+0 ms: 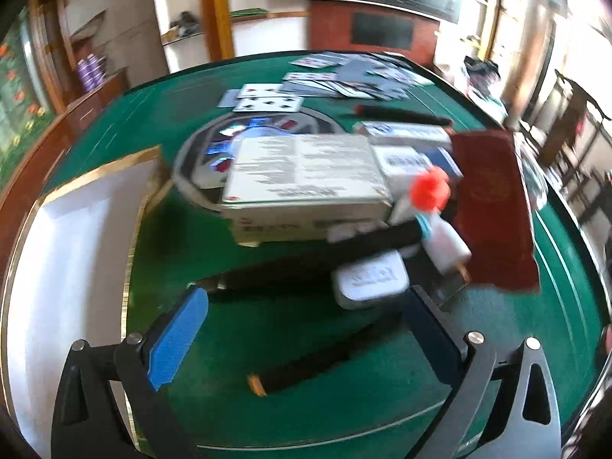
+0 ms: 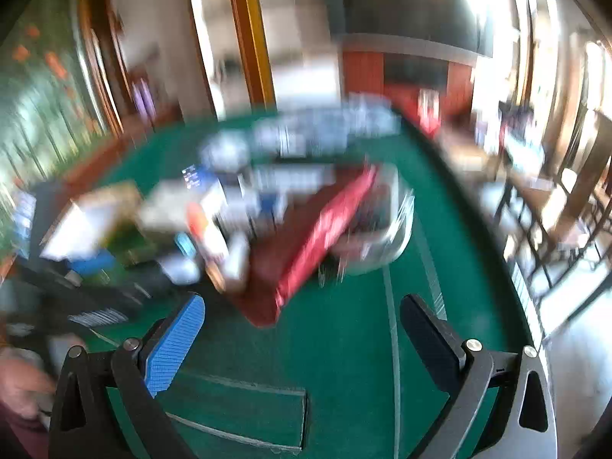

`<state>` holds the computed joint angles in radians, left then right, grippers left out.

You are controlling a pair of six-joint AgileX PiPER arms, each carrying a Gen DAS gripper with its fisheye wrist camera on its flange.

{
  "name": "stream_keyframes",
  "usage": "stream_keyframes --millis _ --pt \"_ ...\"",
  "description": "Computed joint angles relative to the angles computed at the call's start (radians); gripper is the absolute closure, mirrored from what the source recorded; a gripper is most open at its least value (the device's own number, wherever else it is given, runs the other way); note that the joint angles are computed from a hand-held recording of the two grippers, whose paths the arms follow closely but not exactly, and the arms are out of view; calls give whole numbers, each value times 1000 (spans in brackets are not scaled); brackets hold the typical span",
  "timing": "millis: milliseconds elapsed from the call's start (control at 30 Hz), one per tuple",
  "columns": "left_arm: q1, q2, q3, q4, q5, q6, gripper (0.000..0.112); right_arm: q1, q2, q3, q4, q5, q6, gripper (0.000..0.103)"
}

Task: Organize objects
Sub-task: 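Move the left tool toward the two black markers on the table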

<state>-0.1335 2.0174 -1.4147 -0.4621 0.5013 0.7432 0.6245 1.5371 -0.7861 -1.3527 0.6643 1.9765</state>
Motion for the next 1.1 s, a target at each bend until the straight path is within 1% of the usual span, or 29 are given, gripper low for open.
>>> stream_keyframes --millis 33,67,100,133,167,200,233,267,300,333,400,433,467,500,533,600,633,667,700,767,800,867,900,933,1000,1067,1100 --pt "-8 -11 24 2 -14 15 13 19 -8 6 1 37 2 0" --pt "-9 -24 52 -17 -22 48 14 6 8 -10 36 33 -37 0" --pt "-7 -29 64 -45 -6 95 19 -24 28 -39 105 5 -115 0" --pt "0 -32 68 -79 45 154 25 -53 41 -50 148 -28 -157 0" --pt "8 -36 76 -108 97 207 27 -81 39 -42 160 -72 -158 0" --pt "21 -42 84 -141 164 270 32 -106 25 -18 134 -124 -120 0" --pt "32 -48 88 -164 208 311 35 -116 12 4 99 -161 -71 0" --pt "46 -54 90 -188 249 346 37 -117 6 13 69 -183 -29 0" --pt "55 -63 96 -206 263 363 37 -112 3 15 62 -183 -18 0" --pt "68 -76 96 -224 266 374 37 -93 -9 31 53 -165 1 0" --pt "89 -101 87 -266 227 387 37 -73 -19 27 81 -131 -22 0" --pt "95 -100 61 -272 192 370 37 -79 -26 33 83 -133 -21 0" --pt "96 -85 25 -255 174 338 37 -93 -36 53 71 -151 2 0" --pt "95 -58 -24 -231 183 311 37 -105 -42 64 65 -170 15 0" --pt "89 -6 -105 -191 222 293 36 -120 -56 77 68 -191 15 0" --pt "63 61 -190 -85 254 233 36 -135 -64 93 69 -223 35 0" --pt "52 96 -220 -56 263 212 33 -138 -66 102 55 -236 54 0" --pt "51 106 -238 -67 273 210 33 -136 -68 110 49 -240 64 0" --pt "48 117 -259 -69 308 202 34 -130 -70 110 51 -232 69 0" --pt "46 139 -294 -72 410 183 45 -124 -77 116 53 -230 73 0" --pt "37 147 -299 -71 452 180 60 -125 -79 118 53 -236 77 0" --pt "42 109 -226 -112 467 226 68 -133 -83 122 59 -254 78 0" --pt "44 109 -230 -114 483 224 78 -135 -82 122 62 -259 75 0" --pt "50 95 -206 -128 492 236 85 -135 -82 123 67 -261 71 0" --pt "60 61 -154 -132 491 262 86 -130 -85 132 64 -260 77 0" --pt "62 17 -81 -125 428 290 86 -130 -88 141 51 -266 95 0" --pt "59 6 -64 -110 401 290 84 -134 -88 146 44 -274 107 0"
